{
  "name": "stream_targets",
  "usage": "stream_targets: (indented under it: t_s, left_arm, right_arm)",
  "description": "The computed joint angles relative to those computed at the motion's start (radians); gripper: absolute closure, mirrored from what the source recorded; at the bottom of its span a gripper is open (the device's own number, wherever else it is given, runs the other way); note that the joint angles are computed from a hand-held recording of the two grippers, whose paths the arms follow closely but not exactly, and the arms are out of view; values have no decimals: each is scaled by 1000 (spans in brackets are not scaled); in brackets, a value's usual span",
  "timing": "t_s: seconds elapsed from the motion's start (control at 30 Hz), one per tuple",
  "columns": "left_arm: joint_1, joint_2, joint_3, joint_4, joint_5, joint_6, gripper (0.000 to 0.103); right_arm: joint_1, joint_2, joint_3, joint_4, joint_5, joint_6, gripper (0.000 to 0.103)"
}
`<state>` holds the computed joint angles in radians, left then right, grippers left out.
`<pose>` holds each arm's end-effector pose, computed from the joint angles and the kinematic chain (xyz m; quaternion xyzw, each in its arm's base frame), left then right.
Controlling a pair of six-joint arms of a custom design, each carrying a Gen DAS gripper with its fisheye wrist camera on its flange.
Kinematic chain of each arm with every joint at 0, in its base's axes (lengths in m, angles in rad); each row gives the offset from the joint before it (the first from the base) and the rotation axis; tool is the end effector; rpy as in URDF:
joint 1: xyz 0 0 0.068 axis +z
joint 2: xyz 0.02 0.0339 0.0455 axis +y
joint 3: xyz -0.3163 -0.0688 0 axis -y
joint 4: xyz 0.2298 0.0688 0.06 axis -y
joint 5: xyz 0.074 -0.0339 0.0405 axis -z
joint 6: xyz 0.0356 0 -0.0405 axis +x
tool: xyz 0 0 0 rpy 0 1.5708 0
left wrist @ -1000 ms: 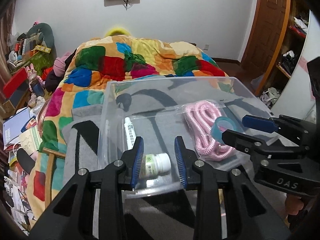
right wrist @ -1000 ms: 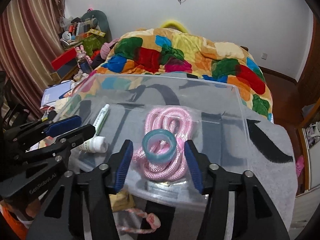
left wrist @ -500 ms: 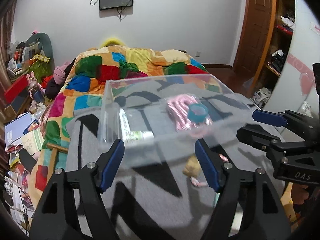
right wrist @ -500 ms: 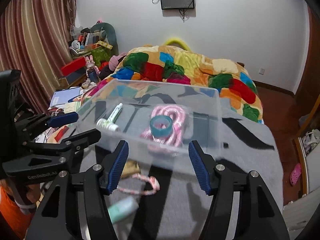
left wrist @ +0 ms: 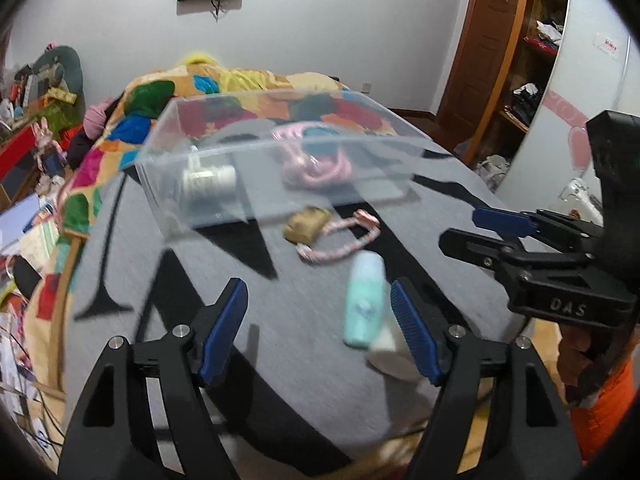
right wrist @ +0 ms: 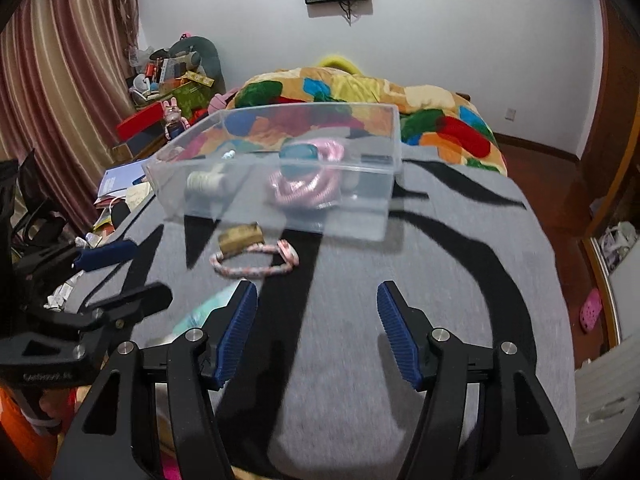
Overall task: Organize objects
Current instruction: 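Grasp the white bandage roll with the left tool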
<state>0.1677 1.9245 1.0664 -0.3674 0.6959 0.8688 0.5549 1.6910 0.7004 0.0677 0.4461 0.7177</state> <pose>0.3583 0.0375 0.1802 0.3730 0.8497 -0.2118 0.3067 0.2615 0.1440 0.1836 0.1454 0.9157 0.0158 0.3743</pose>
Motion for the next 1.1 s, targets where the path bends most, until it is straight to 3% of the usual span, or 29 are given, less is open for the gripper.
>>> stream_targets:
  t_s: [0.27, 0.37, 0.43, 0.8, 0.87, 0.9, 1.1]
  left_arm:
    - [16, -45, -107, 16, 51, 69, 29]
    - [28, -60, -140, 28, 80, 110, 42]
    - [40, -61, -141, 3, 102, 150, 53]
    - [50, -7, -102, -200, 136, 322, 55]
    - [40, 6, -100, -224, 129, 335, 59]
    - [36, 17, -92, -254, 128, 353, 66]
    - [68, -7, -100, -217, 133, 322, 66]
  right_arm:
    - [28, -22, -35, 3, 11, 32, 44]
    - [33, -14, -28, 9, 1, 37, 44]
    - [34, 2, -13, 15, -11, 33, 44]
    - [41, 56, 28, 8, -12, 39, 44]
    - [48, 51, 24, -11, 6, 46, 44]
    - [50, 51, 22, -14, 7, 49, 44]
    - [38, 53, 0, 27, -39, 60, 44]
